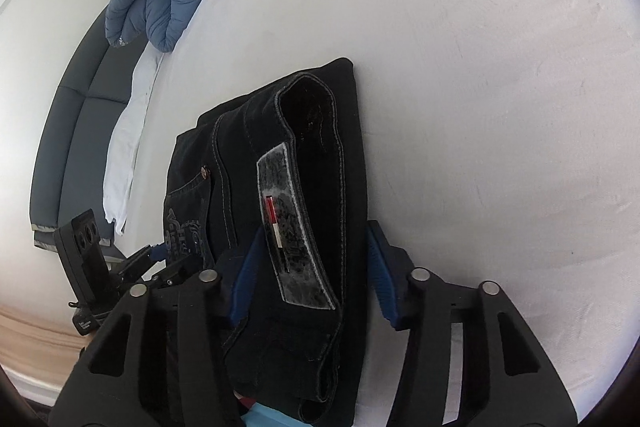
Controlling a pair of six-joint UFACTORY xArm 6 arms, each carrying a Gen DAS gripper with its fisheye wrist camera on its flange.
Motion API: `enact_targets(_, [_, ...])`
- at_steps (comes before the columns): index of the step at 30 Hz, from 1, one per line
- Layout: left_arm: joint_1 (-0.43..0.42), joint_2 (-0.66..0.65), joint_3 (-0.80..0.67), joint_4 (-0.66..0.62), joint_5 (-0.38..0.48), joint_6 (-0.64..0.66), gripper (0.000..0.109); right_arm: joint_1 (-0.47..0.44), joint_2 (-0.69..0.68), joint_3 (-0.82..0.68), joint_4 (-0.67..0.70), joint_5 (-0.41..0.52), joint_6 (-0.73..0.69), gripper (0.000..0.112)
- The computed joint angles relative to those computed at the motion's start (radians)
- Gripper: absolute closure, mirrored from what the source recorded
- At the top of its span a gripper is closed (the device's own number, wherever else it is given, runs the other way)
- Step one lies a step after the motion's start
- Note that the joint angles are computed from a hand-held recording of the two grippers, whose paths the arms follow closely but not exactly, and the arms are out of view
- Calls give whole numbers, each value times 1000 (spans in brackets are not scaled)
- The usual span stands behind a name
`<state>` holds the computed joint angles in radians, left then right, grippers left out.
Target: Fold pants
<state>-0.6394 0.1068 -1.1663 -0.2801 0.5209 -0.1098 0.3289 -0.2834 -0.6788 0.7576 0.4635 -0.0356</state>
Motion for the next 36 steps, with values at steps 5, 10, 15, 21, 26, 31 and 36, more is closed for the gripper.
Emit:
enact_targets(5, [-22, 30, -45, 57, 19, -34, 38, 18, 29, -20, -74, -17, 50, 73])
enact_targets(10, [-35, 35, -63, 99, 31, -60, 46, 38, 31, -19, -182, -35, 124, 77])
enact_targets(15, [-58, 53, -110, 141, 62, -99, 54, 51, 34, -20, -289, -50, 198, 80])
enact_targets(21, [-64, 58, -138, 173, 84, -124, 70, 62, 15, 0, -406, -71, 272, 84])
enact_targets(26, [-74, 65, -154, 181, 84, -144, 78, 84, 3, -7, -650, -64, 432, 89])
enact_targets(31, [-80, 69, -165, 174, 80, -165, 82, 110, -16, -20, -890, -36, 587, 93])
enact_targets(36, [-89, 71, -171, 191, 70, -200, 85, 153, -43, -37, -1120, 6, 728, 96])
